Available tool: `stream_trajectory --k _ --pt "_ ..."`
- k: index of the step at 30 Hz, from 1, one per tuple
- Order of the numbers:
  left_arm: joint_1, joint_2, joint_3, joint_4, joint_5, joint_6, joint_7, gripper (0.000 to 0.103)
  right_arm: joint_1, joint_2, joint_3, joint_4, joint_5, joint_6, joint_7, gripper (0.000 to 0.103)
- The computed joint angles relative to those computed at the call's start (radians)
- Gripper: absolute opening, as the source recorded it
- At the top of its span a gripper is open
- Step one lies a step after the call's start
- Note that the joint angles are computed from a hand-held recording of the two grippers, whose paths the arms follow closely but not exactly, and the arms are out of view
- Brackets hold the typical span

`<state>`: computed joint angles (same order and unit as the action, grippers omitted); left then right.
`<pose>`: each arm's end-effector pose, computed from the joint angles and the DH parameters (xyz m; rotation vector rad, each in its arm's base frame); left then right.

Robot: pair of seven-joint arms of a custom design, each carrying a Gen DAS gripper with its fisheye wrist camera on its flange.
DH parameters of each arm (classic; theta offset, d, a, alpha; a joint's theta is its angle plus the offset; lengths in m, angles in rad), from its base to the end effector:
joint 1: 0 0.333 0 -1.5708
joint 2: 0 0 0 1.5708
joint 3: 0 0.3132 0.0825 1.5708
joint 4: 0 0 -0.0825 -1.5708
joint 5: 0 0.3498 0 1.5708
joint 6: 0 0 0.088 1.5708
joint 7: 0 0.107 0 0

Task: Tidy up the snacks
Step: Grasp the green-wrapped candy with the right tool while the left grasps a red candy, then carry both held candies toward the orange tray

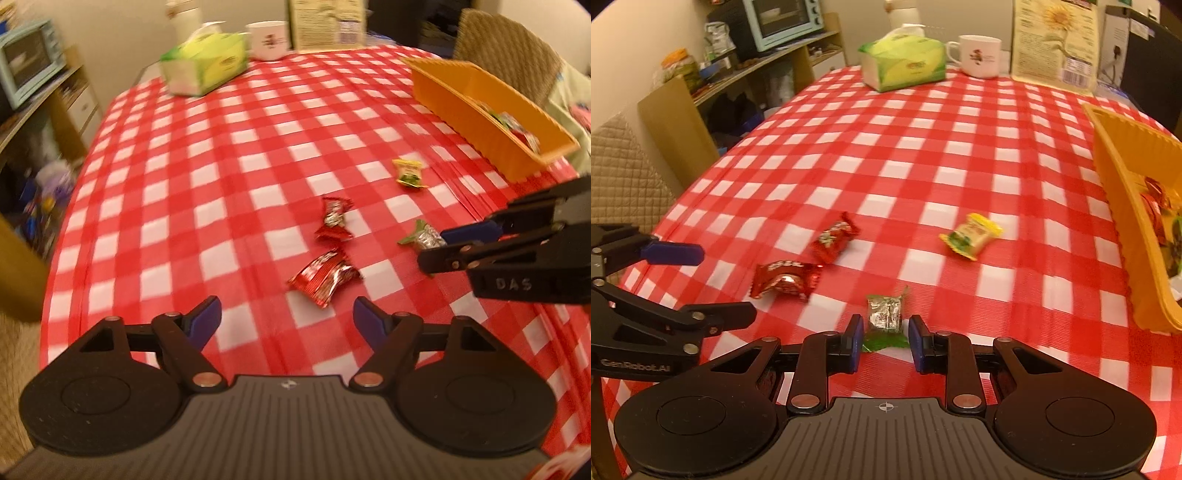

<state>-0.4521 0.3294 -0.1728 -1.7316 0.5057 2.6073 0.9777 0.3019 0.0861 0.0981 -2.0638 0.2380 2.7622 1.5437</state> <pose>0.5336 -0.3811 0.4661 -1.4990 2.1934 -0.6586 0.5385 0.2153 0.4777 -1.9867 1.5744 -0.2753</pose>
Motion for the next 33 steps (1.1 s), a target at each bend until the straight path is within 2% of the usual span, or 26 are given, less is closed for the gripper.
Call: stream_trajectory --k 7,9,12,13,17,21,30,33 --pt "0.005 0.089 -0.012 0.102 -0.042 0.001 0.157 0.062 -0.010 -0.026 -0.006 -0.029 0.025 0.003 -0.004 0.027" --pt "0.012 0.107 -0.022 0.123 -0.078 -0.006 0.207 0.051 -0.012 -0.031 -0.007 -0.036 0.039 0.005 -0.014 0.027" --pt "0.015 0.118 -0.026 0.137 -0.125 -0.004 0.247 0.042 -0.015 -0.034 -0.006 -0.040 0.071 0.007 -0.037 0.028" --pt "0.011 0.120 -0.023 0.139 -0.134 -0.002 0.249 0.040 -0.015 -0.034 -0.006 -0.040 0.077 0.007 -0.040 0.027" --pt "0.009 0.125 -0.025 0.144 -0.188 0.004 0.241 0.024 -0.014 -0.034 -0.008 -0.039 0.076 0.005 -0.046 0.028" --pt "-0.020 0.119 0.004 0.140 -0.172 0.000 0.173 0.023 -0.011 -0.031 -0.010 -0.035 0.042 0.005 -0.026 0.028" --pt "-0.026 0.104 0.002 0.137 -0.167 -0.039 0.086 0.023 -0.006 -0.016 -0.011 -0.017 -0.041 -0.004 -0.009 0.027" --pt "-0.030 0.099 0.003 0.137 -0.158 -0.052 0.063 0.023 -0.012 -0.021 -0.008 -0.019 -0.016 -0.014 -0.034 0.026"
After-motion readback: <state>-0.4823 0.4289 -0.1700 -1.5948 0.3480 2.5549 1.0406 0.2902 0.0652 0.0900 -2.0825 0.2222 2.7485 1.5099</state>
